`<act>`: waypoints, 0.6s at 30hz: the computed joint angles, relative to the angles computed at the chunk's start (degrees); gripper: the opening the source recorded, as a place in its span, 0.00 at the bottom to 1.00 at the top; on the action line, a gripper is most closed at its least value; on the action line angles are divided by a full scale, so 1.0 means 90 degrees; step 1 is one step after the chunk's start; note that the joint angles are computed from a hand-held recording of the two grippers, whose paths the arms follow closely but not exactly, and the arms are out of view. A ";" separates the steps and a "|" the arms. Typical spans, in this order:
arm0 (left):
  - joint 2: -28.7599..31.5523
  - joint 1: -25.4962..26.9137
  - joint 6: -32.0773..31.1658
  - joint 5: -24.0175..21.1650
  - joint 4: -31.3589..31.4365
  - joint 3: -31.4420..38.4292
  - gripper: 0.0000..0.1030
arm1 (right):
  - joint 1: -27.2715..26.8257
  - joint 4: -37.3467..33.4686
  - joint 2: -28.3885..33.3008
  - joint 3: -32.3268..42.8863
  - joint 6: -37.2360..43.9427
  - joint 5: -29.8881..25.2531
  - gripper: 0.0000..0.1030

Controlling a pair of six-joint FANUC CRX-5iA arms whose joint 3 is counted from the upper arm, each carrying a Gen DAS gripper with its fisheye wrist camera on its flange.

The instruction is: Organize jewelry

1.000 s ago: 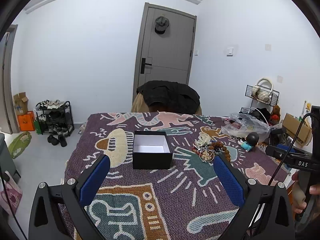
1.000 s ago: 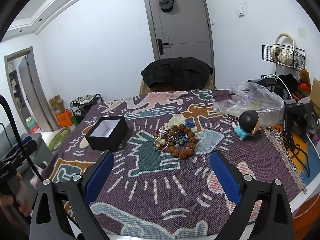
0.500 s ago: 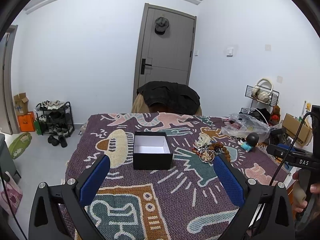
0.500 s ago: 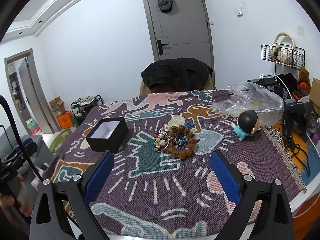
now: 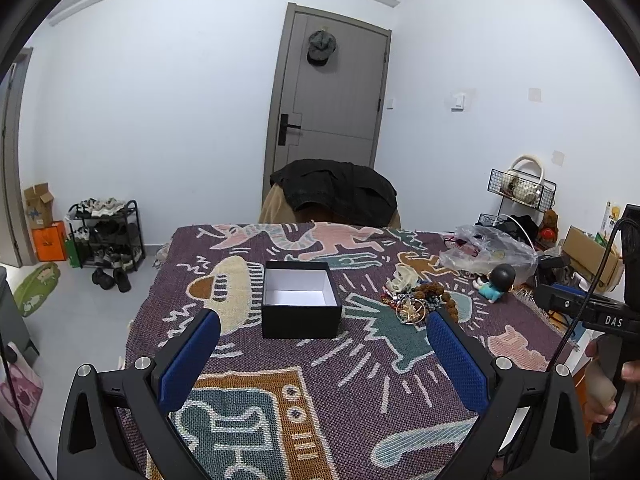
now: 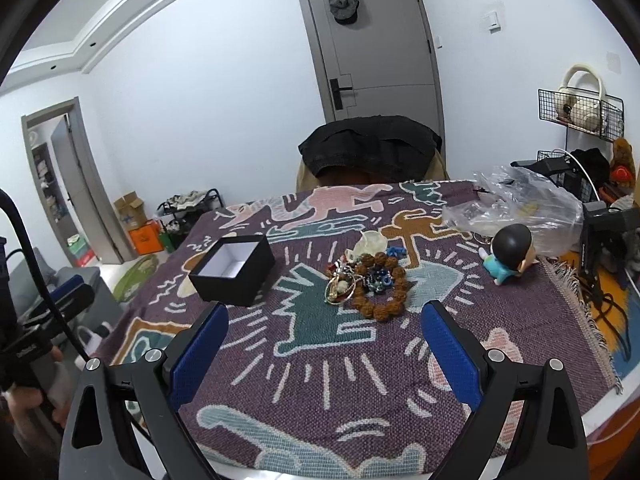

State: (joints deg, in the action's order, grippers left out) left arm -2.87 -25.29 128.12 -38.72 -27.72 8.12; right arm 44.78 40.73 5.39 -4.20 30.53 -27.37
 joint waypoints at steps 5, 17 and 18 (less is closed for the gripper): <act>0.0177 0.0174 -0.0407 0.0083 0.0423 0.0103 1.00 | -0.0055 -0.0220 0.0206 0.0304 0.0232 -0.0195 0.94; 0.0878 0.0469 -0.1486 0.0404 0.1536 0.0673 0.99 | -0.0464 -0.2055 0.0881 0.1562 0.1444 -0.0624 0.85; 0.0962 0.0516 -0.1669 0.0467 0.1767 0.0700 0.99 | -0.0520 -0.2318 0.0949 0.1700 0.1578 -0.0698 0.84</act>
